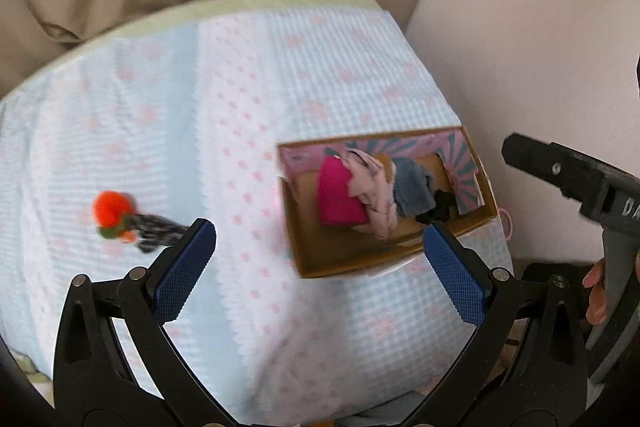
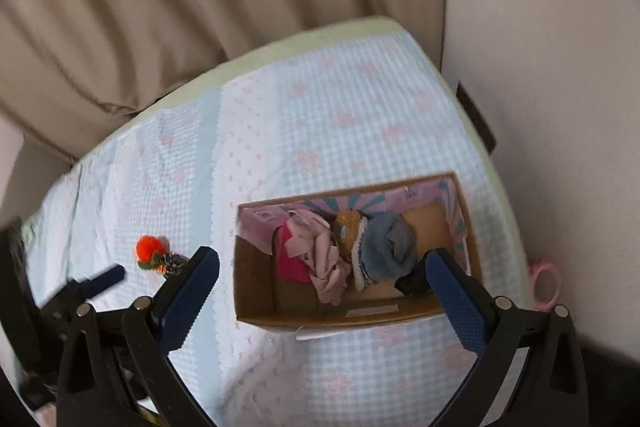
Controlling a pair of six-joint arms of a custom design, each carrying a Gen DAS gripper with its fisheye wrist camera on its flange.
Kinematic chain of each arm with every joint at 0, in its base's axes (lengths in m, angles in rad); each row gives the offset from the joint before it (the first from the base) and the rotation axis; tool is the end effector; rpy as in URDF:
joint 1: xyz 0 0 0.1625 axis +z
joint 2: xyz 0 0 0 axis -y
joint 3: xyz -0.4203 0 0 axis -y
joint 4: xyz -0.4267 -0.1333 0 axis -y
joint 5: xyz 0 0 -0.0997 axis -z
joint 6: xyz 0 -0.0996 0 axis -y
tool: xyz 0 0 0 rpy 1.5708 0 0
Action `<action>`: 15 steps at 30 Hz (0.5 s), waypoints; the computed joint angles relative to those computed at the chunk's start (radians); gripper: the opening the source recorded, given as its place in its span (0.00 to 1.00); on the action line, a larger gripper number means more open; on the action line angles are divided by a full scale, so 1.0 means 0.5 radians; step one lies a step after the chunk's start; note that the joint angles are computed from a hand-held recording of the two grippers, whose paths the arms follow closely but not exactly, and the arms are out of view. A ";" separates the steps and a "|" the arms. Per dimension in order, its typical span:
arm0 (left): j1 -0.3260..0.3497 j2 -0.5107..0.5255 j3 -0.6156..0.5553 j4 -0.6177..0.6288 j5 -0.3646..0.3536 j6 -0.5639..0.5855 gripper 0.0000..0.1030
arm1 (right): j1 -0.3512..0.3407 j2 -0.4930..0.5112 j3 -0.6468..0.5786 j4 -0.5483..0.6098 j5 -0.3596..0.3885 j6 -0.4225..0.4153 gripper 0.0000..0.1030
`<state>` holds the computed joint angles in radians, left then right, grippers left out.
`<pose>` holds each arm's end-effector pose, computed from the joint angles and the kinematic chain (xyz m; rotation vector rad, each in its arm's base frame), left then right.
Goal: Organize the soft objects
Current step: 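Withdraw both tools from the box toward the orange pompom and black sock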
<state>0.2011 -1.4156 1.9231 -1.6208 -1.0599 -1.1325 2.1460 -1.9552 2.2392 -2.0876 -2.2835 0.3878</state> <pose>-0.4428 -0.2760 0.2484 0.4502 2.4837 -0.4403 0.2565 -0.2703 0.3822 0.1269 -2.5248 0.6971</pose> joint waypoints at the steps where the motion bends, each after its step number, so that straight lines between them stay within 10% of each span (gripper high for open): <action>1: -0.033 -0.050 -0.011 0.078 0.033 -0.033 1.00 | 0.078 0.036 -0.022 0.034 -0.051 0.041 1.00; 15: -0.276 -0.719 -0.092 1.114 0.249 -0.562 1.00 | 0.701 0.611 -0.194 -0.040 -0.281 0.428 1.00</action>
<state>0.0633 -1.7749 1.8773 -1.0637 -0.9354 -1.4135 2.4964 -1.6498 2.1421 -2.1077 -2.4238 0.6020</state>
